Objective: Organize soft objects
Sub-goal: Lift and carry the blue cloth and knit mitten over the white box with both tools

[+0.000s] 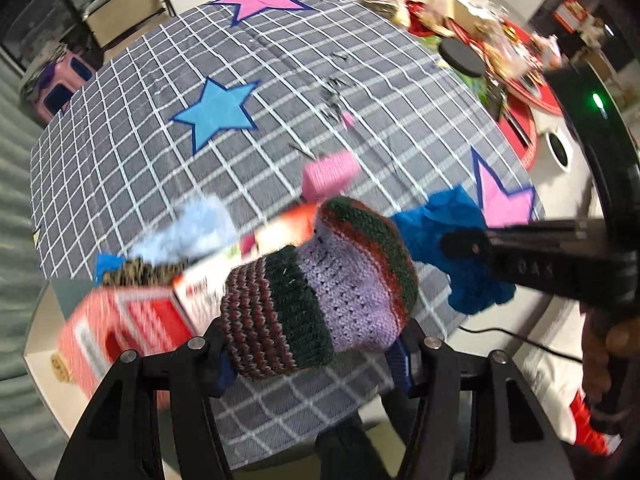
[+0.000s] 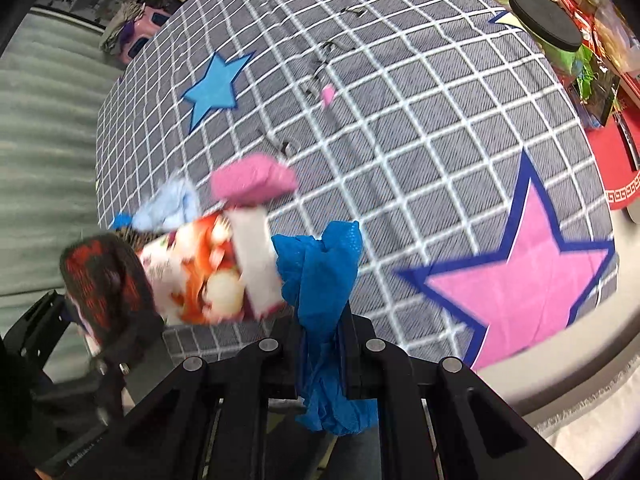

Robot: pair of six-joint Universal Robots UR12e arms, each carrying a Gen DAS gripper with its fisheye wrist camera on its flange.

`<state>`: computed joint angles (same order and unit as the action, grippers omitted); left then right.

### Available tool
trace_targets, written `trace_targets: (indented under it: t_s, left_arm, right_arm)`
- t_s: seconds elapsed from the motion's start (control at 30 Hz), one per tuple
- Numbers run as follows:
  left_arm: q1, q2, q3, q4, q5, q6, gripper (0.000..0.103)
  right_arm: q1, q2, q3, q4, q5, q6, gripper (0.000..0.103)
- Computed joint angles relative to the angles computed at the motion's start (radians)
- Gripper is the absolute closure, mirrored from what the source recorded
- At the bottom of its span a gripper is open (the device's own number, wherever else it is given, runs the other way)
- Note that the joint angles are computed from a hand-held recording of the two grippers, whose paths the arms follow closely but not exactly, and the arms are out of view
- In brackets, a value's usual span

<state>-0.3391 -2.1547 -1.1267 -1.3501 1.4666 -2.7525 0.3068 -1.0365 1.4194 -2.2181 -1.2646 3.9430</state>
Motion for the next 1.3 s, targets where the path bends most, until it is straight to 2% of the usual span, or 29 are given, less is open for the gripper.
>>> trace_targets:
  t_s: [0.17,0.33,0.6,0.9,1.3]
  left_arm:
    - [0.018,0.073,-0.097,0.019,-0.006,0.060,0.040]
    - [0.044,0.138,-0.182,0.088,0.010,0.097,0.040]
    - [0.102,0.206,-0.266,0.180,0.028,0.046,0.040]
    - [0.149,0.237,-0.311,0.225,0.030,-0.036,0.040]
    - [0.171,0.259,-0.342,0.256,0.017,-0.054,0.040]
  right_arm:
    - [0.035,-0.007,-0.007,0.013,0.002,0.016,0.090]
    - [0.079,0.011,-0.050,0.046,0.010,0.001,0.090]
    - [0.127,0.037,-0.141,0.094,-0.043,-0.068,0.090]
    - [0.170,0.060,-0.215,0.135,-0.097,-0.138,0.090]
    - [0.194,0.082,-0.265,0.164,-0.121,-0.171,0.090]
